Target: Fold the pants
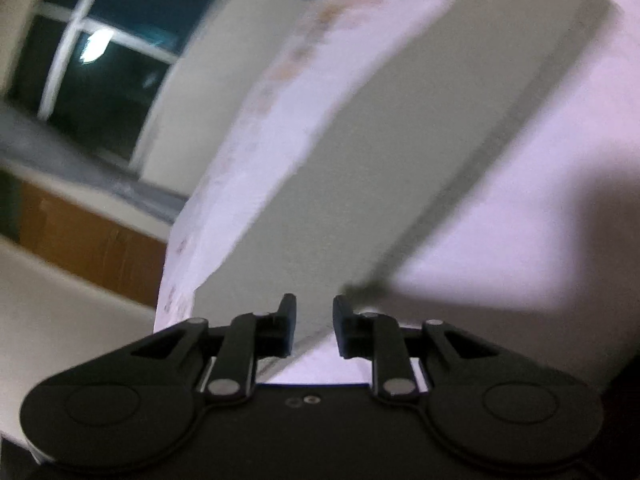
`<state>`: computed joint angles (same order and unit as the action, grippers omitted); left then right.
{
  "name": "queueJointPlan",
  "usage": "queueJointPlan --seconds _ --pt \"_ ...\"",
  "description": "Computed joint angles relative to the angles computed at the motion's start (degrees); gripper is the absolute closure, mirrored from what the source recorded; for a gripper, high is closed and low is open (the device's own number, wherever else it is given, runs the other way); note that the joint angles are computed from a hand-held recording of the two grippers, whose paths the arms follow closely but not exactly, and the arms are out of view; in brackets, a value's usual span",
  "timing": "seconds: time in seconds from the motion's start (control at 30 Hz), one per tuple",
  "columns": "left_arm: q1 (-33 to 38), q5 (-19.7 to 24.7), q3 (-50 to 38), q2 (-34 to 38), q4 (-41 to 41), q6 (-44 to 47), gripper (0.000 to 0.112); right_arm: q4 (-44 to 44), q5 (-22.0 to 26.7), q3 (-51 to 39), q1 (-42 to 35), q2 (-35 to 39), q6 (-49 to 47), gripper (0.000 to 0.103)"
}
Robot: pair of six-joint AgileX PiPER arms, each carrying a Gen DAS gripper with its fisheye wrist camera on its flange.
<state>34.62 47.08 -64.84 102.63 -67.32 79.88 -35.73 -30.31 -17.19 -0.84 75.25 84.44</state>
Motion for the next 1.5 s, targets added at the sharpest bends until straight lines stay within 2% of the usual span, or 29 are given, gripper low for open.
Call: queueJointPlan --seconds 0.07,0.13,0.2,0.27,0.33,0.37,0.4,0.43,0.5,0.57,0.63,0.73,0.77,0.83,0.87,0.9,0.93,0.97,1.0,1.07,1.17,1.23,1.4,1.5 --pt "-5.2 -3.2 1.0 -0.3 -1.3 0.7 0.040 -0.5 0.7 -4.6 0.9 4.7 -2.2 0.085" --pt "-9.6 -6.4 0.3 0.8 2.1 -3.7 0.040 -6.0 0.3 -9.2 -1.0 11.1 2.3 0.085" --pt "-12.8 -11.4 1.3 1.6 5.7 -3.8 0.040 -13.7 4.8 -12.0 -3.9 13.8 7.8 0.103" --pt "-12.1 -11.4 2.6 2.0 3.7 1.7 0.040 -20.2 3.4 -11.4 -9.5 13.7 12.1 0.103" --pt "-10.9 -10.0 2.9 1.7 2.5 3.9 0.040 -24.2 4.6 -9.8 -15.7 9.3 13.3 0.103" --pt "-10.6 -9.4 2.8 1.7 1.9 4.0 0.040 -24.7 2.6 -9.0 -19.0 7.9 13.1 0.087" --pt "-10.4 -9.1 2.7 1.8 1.4 4.2 0.039 -25.7 -1.0 -8.7 -23.7 7.2 13.2 0.081" --pt "-10.3 -9.1 3.0 2.0 0.8 4.8 0.037 -27.2 -2.7 -9.5 -26.7 7.2 13.8 0.081" --pt "-10.9 -8.8 2.9 2.3 0.8 5.4 0.023 -31.9 -3.5 -13.8 -30.1 9.5 17.7 0.081" --pt "-13.0 -11.4 4.4 1.6 0.3 6.5 0.017 -32.6 -4.0 -18.4 -31.3 13.8 19.5 0.081" --pt "-14.7 -13.7 4.7 1.2 1.1 5.9 0.014 -32.6 -2.6 -24.0 -30.1 19.0 21.6 0.081" --pt "-14.9 -13.5 4.3 1.2 2.2 4.0 0.013 -40.7 4.9 -28.0 -29.5 21.7 29.3 0.103" --pt "-14.6 -12.9 4.0 1.2 2.5 3.4 0.013 -42.9 4.4 -27.6 -31.8 21.4 31.2 0.103" --pt "-13.9 -11.9 3.4 1.5 1.9 3.3 0.013 -41.2 2.0 -23.9 -36.5 18.7 28.3 0.103" --pt "-13.6 -11.9 3.8 1.2 0.8 4.0 0.013 -38.1 -1.6 -20.3 -40.4 16.1 23.4 0.080" --pt "-13.5 -12.5 4.9 0.5 -1.6 6.1 0.013 -37.0 -5.6 -17.0 -44.5 13.5 20.4 0.066" --pt "-13.5 -13.4 6.0 -0.1 -4.3 8.5 0.013 -38.2 -8.6 -14.1 -48.8 10.9 19.6 0.058" --pt "-13.7 -14.3 6.8 -0.5 -6.5 9.9 0.013 -40.6 -10.1 -12.0 -52.5 8.2 20.3 0.045" --pt "-13.9 -15.0 7.5 -0.8 -8.1 10.7 0.013 -43.2 -11.9 -9.8 -56.7 5.6 20.7 0.042" --pt "-14.7 -15.9 8.3 -1.0 -10.2 11.9 0.013 -48.8 -18.6 -6.1 -66.5 2.7 21.2 0.043" --pt "-16.1 -17.6 8.6 -0.5 -10.3 12.4 0.010 -51.9 -25.6 -3.9 -73.2 4.2 21.0 0.051" --pt "-16.6 -18.3 9.2 -0.6 -11.3 13.6 0.009 -53.0 -27.9 -3.6 -74.2 6.0 23.5 0.056" --pt "-15.4 -15.9 8.2 0.1 -9.9 10.9 0.009 -50.0 -32.3 -2.4 -73.7 11.8 19.5 0.062" --pt "-14.6 -14.7 8.2 0.2 -9.8 11.7 0.009 -48.2 -30.8 -2.8 -70.5 13.5 21.0 0.069"
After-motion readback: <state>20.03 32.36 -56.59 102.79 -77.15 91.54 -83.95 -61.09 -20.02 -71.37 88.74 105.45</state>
